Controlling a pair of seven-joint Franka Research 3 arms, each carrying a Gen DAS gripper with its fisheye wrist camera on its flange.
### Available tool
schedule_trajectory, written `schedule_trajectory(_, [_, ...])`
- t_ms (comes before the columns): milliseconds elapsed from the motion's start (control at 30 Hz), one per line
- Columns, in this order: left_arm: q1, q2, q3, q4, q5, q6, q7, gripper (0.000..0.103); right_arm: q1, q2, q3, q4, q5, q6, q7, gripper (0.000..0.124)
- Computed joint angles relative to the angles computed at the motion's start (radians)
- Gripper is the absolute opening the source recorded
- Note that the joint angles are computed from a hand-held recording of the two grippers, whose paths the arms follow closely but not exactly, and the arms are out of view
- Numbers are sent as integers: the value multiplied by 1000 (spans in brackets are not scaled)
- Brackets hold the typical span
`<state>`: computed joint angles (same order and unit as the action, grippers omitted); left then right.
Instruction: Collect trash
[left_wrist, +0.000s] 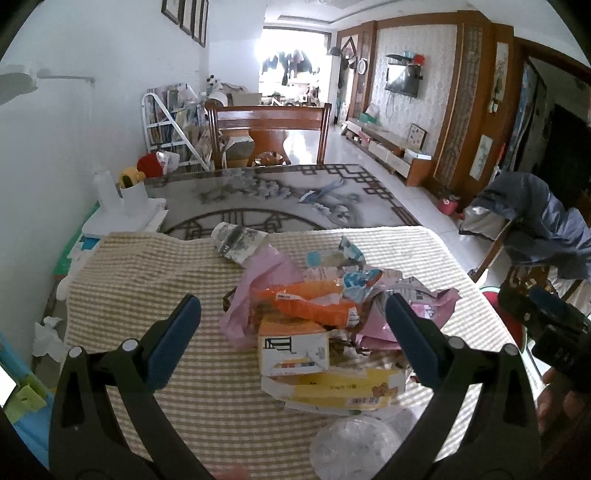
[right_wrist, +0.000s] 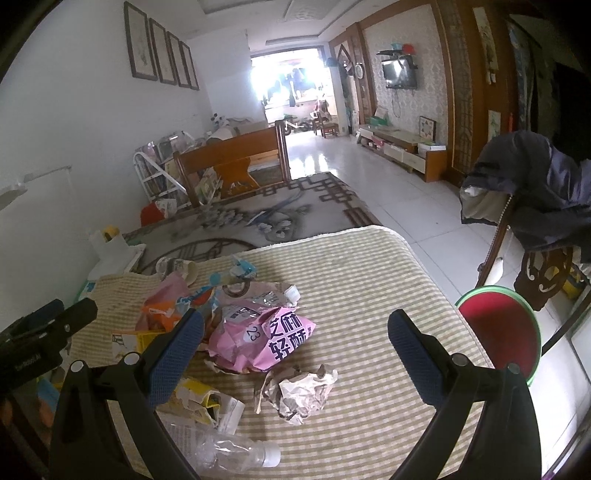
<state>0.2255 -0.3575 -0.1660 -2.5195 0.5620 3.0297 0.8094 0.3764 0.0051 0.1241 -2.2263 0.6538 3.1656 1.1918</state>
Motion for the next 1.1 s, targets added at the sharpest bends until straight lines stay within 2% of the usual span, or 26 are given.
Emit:
schedule_trajectory(100, [-53,-2,45,-11,-43,9,49,98,-1,-1,0,2,28,-12,-23,96])
schedule_trajectory(233, [-95,1,71,-9,-112,-17,86,98,-3,-3,-2,5,64,-32,-49,96])
schedule_trajectory(333, [-74,-2,49,-11,-109,-11,84,98,-5,-6,-6,-1,43,-32,-28,96])
schedule_trajectory(433, [-122,-2,91,-21,-164,8,127,98,-8,-5,-10,0,36,-43,-17,96])
schedule_trajectory(833, [-100,-3,71,-27,-197,18,150,98,-11,8,-8,15,19,-87,-16,96])
schedule_trajectory(1000, [-29,-8,21,-34,-152,27,100,98,-19,47,-4,58,-12,-148,-10,96])
schedule_trajectory(1033, [-36,-7,33,-35,-153,27,103,98,-22,63,-5,76,-26,-172,0,96])
schedule_trajectory(1067, [-72,-4,70,-39,-175,32,132,98,-23,81,-5,96,-44,-193,13,96])
schedule_trajectory(1100, [-73,-4,74,-40,-177,28,135,98,-26,97,-5,114,-57,-209,23,96])
